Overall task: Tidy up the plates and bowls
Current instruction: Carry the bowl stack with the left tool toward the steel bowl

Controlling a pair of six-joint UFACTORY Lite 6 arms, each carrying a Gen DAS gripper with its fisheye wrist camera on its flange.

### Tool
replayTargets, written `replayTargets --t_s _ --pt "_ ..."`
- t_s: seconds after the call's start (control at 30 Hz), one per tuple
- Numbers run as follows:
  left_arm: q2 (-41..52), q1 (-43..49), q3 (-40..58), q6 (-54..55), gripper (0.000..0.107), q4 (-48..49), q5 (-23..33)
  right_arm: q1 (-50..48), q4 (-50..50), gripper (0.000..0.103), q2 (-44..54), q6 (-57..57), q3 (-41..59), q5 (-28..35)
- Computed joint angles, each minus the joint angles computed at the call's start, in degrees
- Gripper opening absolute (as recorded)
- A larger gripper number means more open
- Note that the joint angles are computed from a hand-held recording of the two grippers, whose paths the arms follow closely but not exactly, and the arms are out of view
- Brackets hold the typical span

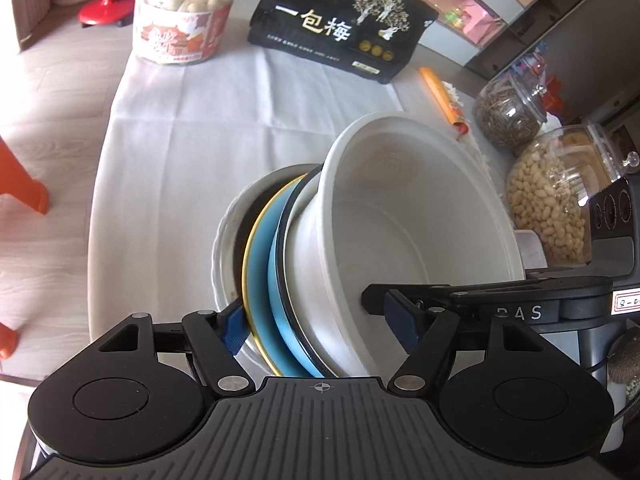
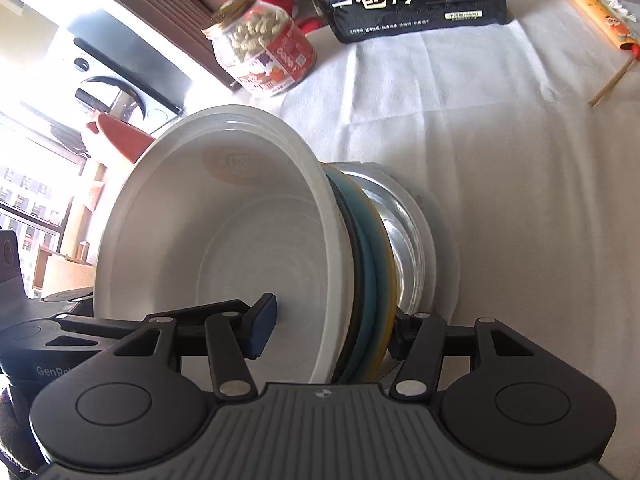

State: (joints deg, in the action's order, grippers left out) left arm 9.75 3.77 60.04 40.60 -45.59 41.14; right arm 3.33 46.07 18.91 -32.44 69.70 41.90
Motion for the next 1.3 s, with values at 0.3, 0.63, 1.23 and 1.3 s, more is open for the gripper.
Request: replayTargets --t_s 0.3,0.63,1.23,1.3 --pt "-1.95 2.84 -5.48 16.98 0.070 -12.21 -4.24 0.27 9.96 0.062 3.86 -5.81 -3.02 -4.16" --pt "-2.02 4.97 -5.54 23.90 0.051 -18.49 -1.62 0.74 -1.91 0.055 -2.67 1.01 -4.18 -8.95" --pt "-6.01 9.18 -6.32 22.16 0.042 -21.77 4.57 1.02 -0.31 0.049 -16.63 -4.23 -11.66 -14.15" --pt "-6.70 9.91 -6.77 22.21 0.042 -22.20 4.70 0.70 -0.15 0.049 -16.10 -3.66 -12.41 -14.65"
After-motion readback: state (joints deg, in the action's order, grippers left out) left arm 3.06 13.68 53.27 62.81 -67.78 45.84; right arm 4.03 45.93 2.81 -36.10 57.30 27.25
